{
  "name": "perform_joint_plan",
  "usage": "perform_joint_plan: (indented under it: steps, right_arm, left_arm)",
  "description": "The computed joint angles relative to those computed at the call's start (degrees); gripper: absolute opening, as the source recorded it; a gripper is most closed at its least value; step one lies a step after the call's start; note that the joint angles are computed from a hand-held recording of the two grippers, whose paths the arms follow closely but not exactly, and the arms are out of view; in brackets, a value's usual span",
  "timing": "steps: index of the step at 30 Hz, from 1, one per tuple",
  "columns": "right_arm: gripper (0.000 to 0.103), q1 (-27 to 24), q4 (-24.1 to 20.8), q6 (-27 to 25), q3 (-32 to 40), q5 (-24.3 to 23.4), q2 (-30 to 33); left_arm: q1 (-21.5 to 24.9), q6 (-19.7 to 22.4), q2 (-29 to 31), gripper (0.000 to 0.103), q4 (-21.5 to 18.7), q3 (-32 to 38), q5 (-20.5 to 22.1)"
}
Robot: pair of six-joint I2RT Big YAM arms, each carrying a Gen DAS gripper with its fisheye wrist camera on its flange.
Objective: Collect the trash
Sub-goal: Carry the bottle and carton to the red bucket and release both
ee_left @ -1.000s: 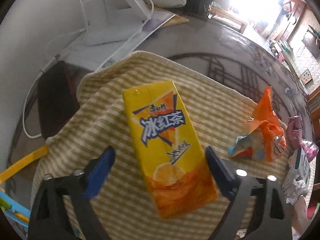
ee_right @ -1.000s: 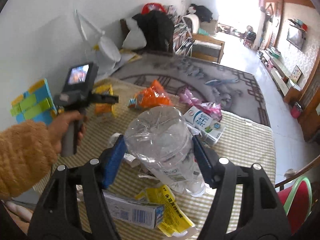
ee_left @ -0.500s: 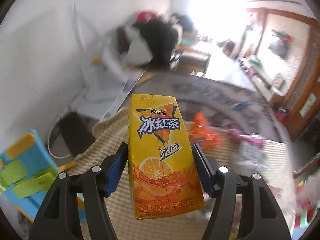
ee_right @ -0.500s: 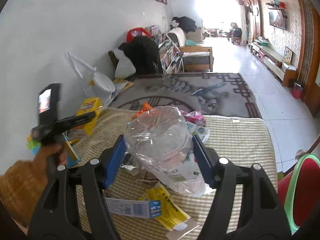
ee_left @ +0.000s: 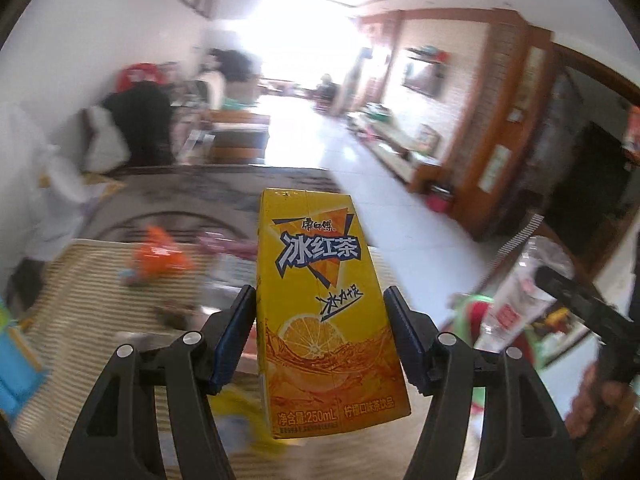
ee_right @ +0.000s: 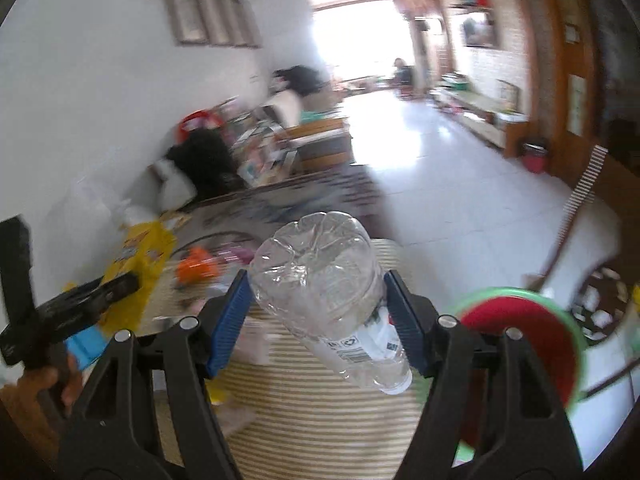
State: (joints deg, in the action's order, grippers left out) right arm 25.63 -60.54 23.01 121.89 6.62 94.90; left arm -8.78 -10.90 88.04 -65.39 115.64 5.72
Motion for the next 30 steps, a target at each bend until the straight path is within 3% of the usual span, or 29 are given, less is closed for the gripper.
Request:
perform_joint_plan:
  steps: [4,10,13,18,24,30]
  right_arm:
    - [0.066,-4.95,0.57,0.22,-6.12,1.3,-3.03]
    - [0.066,-9.35,0.4,1.93,-12.12,-0.45,-3.83]
    - [0.077,-10.5,1.19,2.36,-16.72,0.53,-6.71]
    - [0.08,-12.31,1.9,2.52,-22.5,2.53,-11.83]
    - [0.086,-13.04,1.06,2.72,-24.87,4.93,-15.12]
    - [0.09,-13.23,1.05,3.38,-24.84,5.79,-15.94]
  left_arm:
    - [-8.01,-1.39,2.27,0.062,1.05,1.47,0.31]
    - [-13.57,-0.14,7.87,0.062,0.1,5.04,4.23]
    - [-14.97,1.26,10.55,0.062,-1.27,6.75,6.26]
    - [-17.52,2.31,16.06,0.062,-3.86,11.46,7.88]
    - [-20.1,5.06,23.45,0.062,-7.77,20.8,8.29]
    - [-20.75,6.9,26.95,0.063,-10.58,25.1,8.29]
